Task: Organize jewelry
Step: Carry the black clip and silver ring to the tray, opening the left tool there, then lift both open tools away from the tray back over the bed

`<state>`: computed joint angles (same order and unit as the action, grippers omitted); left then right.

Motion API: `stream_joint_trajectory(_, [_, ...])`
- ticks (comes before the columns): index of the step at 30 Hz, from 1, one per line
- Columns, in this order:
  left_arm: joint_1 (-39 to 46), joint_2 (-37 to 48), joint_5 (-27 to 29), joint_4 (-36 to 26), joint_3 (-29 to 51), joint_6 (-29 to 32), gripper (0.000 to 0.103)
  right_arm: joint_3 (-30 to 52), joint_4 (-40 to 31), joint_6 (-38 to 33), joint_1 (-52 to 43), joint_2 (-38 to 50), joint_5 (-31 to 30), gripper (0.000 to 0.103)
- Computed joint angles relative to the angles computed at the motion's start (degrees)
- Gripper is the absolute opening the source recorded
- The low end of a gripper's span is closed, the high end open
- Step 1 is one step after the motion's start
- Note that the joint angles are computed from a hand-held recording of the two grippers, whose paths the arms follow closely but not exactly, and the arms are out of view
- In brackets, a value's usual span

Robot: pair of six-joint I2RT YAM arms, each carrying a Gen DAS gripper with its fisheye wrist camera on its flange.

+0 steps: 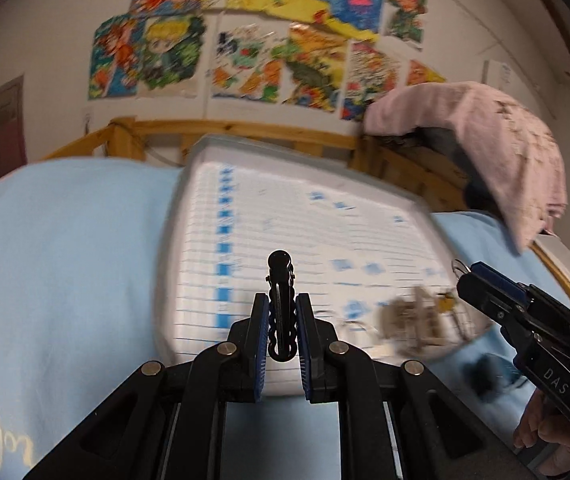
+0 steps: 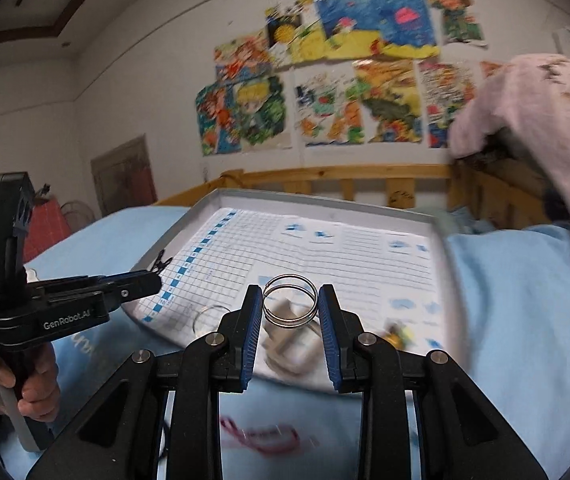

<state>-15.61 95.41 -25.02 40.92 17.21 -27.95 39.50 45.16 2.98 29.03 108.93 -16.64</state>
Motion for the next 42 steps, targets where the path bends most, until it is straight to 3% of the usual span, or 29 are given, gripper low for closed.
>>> stream_joint_trajectory(3, [3.37,4.10,3.46,6.39,-1.75,-0.18,0.013,2.89,-0.60,0.03,2.31,3.49,2.61,0.026])
stream_joint_trajectory(6, [2.63,7.91,2.59,11.92,-2.63,0.12,0.013,0.91,4.32,2.71,2.60,5.66,3.83,0.026])
stream_joint_trajectory(19, [2.28,8.18,2.39,11.88,-2.10,1.65,0.016,2.18,8.22,4.52,1.19,12.41,3.21,0.026])
stream_joint_trajectory(21, [2.61,8.68,4.21,14.27,-2.93,2.01,0.023,1.71,8.81,4.92,0.97,12.29,3.19,0.029])
stream_joint_trajectory(23, [1.83,8.59,3.76,14.70,-3.19,1.98,0.032,0.92,9.90,5.43,0.50,11.93,2.91,0.041])
stream_joint_trajectory(24, [1.17,8.28,3.15,14.51,-3.27,1.88,0.035,0.35,10.42,5.65,0.18,11.54,2.69,0.042])
stream_joint_trajectory(25, [0.29,7.77,2.10,13.95,-3.33,1.59,0.045,0.10,10.38,5.82,-0.14,11.05,2.63,0.043])
stream_joint_trajectory(26, [-1.00,6.69,0.31,12.94,-3.47,1.12,0.059,-0.84,10.53,6.04,-0.67,9.98,2.52,0.043])
stream_joint_trajectory(29, [-5.70,2.95,-5.89,12.50,-5.70,-1.40,0.082,-3.61,10.40,6.02,-2.16,6.12,1.96,0.044])
stream_joint_trajectory(32, [-11.75,-2.73,-13.23,10.23,-8.87,-9.30,0.101,-9.27,12.71,4.71,-4.32,0.36,1.33,0.060])
stream_joint_trajectory(33, [-13.96,-4.58,-15.64,9.68,-10.05,-11.83,0.103,-11.61,13.58,4.32,-5.32,-2.09,0.61,0.061])
stream_joint_trajectory(36, [-22.91,-12.45,-25.34,0.43,-11.44,-20.35,0.103,-17.23,12.74,3.70,-8.95,-10.59,-2.69,0.068])
stream_joint_trajectory(38, [-30.17,-17.31,-32.17,-10.30,-10.45,-26.92,0.103,-21.72,12.17,3.52,-11.85,-17.61,-5.80,0.077])
stream_joint_trajectory(40, [-38.05,-19.36,-39.09,-25.68,-7.01,-37.22,0.103,-24.82,10.42,3.18,-14.34,-23.74,-8.14,0.081])
stream_joint_trajectory(42, [-46.27,-16.98,-44.75,-48.18,-0.09,-54.93,0.103,-28.20,6.45,2.30,-16.41,-31.75,-10.14,0.082])
